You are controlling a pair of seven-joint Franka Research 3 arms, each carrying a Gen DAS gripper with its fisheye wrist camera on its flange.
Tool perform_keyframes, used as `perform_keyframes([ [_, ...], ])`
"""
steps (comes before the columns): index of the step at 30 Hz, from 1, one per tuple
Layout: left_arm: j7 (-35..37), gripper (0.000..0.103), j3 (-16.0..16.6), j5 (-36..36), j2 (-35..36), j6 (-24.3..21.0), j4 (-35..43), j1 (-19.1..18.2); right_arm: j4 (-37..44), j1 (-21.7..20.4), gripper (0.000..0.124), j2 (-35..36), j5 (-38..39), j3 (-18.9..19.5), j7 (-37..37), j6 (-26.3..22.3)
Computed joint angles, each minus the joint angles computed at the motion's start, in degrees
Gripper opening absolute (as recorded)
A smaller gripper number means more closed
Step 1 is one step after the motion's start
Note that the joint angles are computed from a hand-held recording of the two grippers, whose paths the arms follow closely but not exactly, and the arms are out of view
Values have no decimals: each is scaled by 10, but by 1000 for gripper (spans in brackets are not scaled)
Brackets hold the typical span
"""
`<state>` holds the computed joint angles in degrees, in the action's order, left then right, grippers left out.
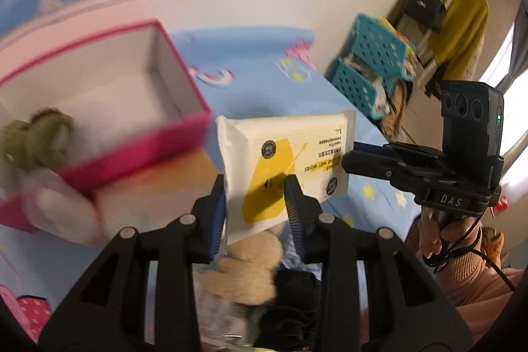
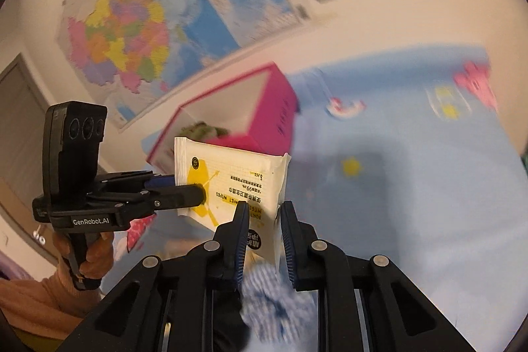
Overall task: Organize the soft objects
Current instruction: 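Carry the wet-wipes pack into the pink box and release it, then move the right gripper back and grasp the black scrunchie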
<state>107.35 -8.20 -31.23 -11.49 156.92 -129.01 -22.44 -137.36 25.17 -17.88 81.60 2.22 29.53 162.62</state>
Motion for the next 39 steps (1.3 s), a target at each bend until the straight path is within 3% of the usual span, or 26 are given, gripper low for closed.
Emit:
perform_keyframes([
  [8,-41,37,21,31,7,-8,41,45,144,-3,19,106,-70,17,25,-22],
  [16,-67,37,20,35,58,-44,97,92,252,-24,19,207,-189,43,121,-31],
  [23,-88,38,2,28,111,-81,142,131,300,-39,21,260,-319,53,242,-47],
  [28,-158,40,-13,106,142,-99,165,147,307,-43,22,271,-383,59,299,-44],
  [31,-170,40,-20,121,153,-109,176,153,296,-37,36,266,-439,55,353,-20],
  [32,-173,40,-23,124,152,-104,174,154,290,-37,43,263,-447,56,360,-9],
  [35,-179,40,-27,135,144,-89,163,154,284,-43,45,256,-438,66,344,-2],
  [39,-182,42,-28,156,117,-54,130,149,265,-53,45,234,-352,82,263,1],
])
